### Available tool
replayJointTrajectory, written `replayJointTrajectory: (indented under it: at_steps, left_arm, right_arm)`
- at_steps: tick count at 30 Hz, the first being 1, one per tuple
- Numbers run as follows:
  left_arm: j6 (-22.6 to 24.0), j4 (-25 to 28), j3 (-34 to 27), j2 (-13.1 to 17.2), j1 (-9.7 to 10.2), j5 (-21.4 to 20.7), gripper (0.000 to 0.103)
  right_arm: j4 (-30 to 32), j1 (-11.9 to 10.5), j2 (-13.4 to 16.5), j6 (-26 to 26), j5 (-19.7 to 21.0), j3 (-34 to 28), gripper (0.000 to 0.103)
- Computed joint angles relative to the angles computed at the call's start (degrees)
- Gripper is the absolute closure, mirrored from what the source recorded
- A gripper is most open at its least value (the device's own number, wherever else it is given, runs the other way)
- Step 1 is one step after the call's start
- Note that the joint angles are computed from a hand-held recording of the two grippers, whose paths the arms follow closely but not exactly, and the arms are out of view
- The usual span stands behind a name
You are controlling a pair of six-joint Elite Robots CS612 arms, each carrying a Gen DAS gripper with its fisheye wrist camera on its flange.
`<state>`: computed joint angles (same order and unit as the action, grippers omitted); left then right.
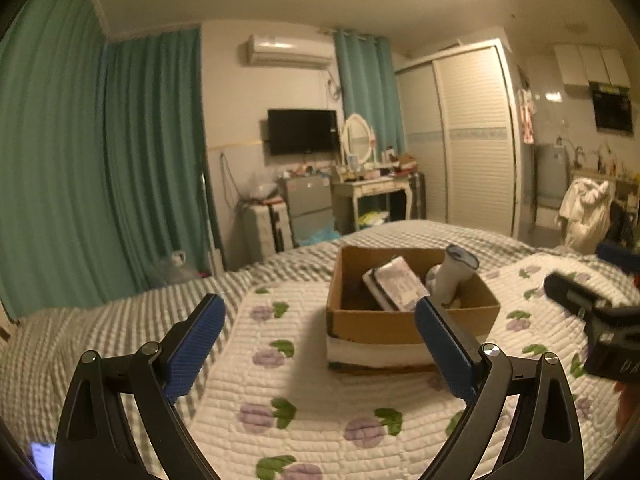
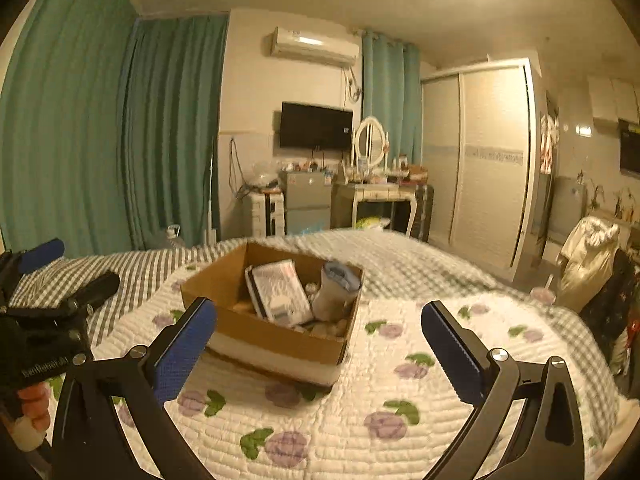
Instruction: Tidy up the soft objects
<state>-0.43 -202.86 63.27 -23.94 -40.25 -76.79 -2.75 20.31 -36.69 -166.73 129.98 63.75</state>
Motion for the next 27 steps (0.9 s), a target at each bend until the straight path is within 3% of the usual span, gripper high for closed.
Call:
replayJointTrajectory:
  at_steps: [12,27]
  left_arm:
    - [-0.31,1.41,0.12,0.27,0.14,-2.04,0.005]
    - [-2.56,2.26,0.64,0.02,0.62,-4.98,0.005]
  right_arm:
    - [1.08,-0.72,-0.43,4.4,-0.88,0.99,0.0]
    - [2.34,-0.68,-0.14,5.47,-0.97,0.48,0.0]
